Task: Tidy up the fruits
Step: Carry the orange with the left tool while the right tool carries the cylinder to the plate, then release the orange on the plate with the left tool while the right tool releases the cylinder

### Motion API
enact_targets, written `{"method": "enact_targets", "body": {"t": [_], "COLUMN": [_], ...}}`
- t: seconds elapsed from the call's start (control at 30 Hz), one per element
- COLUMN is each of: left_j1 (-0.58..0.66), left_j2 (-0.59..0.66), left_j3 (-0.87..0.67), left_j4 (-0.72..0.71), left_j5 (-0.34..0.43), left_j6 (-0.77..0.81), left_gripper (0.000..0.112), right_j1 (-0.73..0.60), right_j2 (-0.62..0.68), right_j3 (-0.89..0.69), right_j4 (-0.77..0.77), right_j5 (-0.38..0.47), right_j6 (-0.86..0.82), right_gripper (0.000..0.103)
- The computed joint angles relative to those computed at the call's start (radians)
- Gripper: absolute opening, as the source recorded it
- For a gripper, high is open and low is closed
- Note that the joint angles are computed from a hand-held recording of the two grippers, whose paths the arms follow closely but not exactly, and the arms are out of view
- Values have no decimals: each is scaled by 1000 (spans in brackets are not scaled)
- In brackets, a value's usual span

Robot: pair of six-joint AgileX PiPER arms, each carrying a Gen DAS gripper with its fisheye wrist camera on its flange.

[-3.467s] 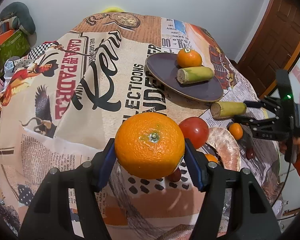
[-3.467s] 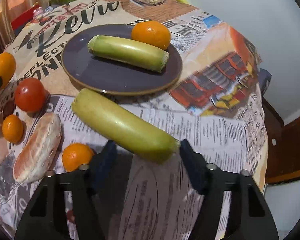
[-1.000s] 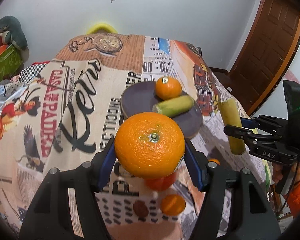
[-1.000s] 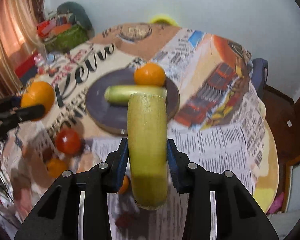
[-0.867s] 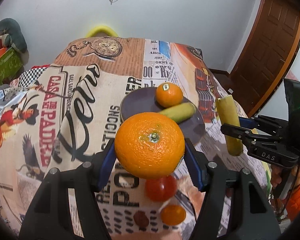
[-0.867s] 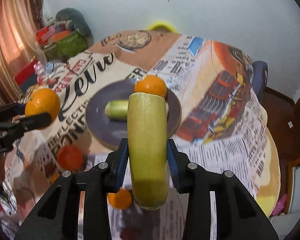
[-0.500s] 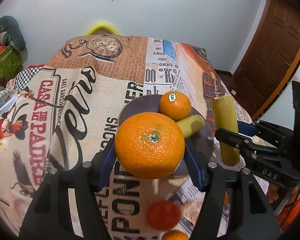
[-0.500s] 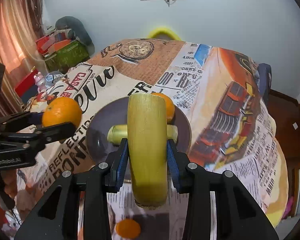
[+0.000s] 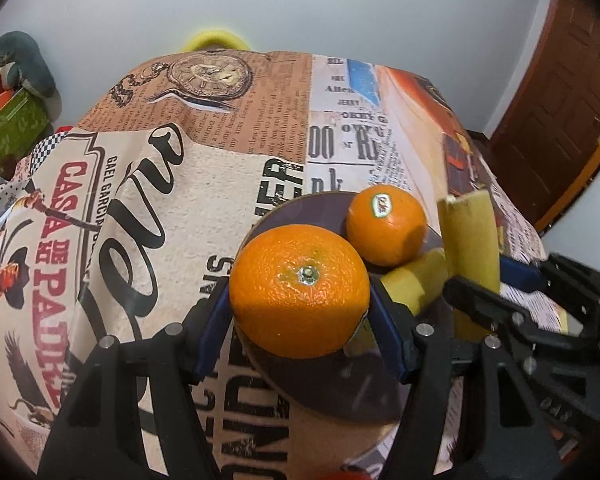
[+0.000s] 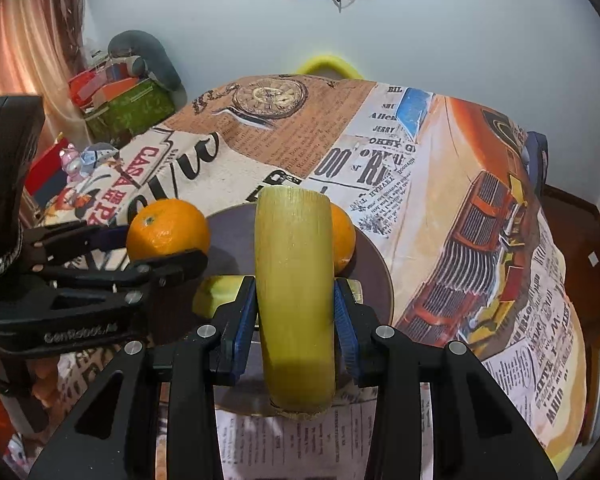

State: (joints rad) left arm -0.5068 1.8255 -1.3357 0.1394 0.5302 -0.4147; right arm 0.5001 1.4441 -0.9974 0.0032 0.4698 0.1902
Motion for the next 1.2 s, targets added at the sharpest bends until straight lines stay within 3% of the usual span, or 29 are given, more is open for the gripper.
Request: {"method": "enact_targets", "body": {"t": [0.23, 0.43, 0.53, 0.7, 0.83, 1.07, 1.2], "left_j1": [0, 43, 33, 28, 26, 22, 6], "left_j2": [67, 81, 80, 72, 63, 22, -8], "left_j3": [-61, -67, -69, -61, -65, -36, -3], "left_j4": [-29, -198, -172, -160, -168, -186, -137], "left_j5": [17, 25, 32, 38, 71, 105, 102], "left_j6": [19, 139, 123, 116, 121, 153, 128], "left_gripper": [65, 65, 65, 65, 65, 65, 72], "right_j1": [-30, -37, -40, -25, -18, 13, 33], "right_j2": [31, 43, 41, 28, 1, -58, -85], "right_j3": [16, 8, 12, 10, 16, 29, 32], "right_j4": [78, 104, 118, 60, 32, -59, -105], "right_j5": [-35, -35, -37, -25, -9, 23, 42], "right_j6": [-84, -114, -131, -79, -48, 44, 91], "right_gripper": [34, 35, 35, 37, 52, 52, 52]}}
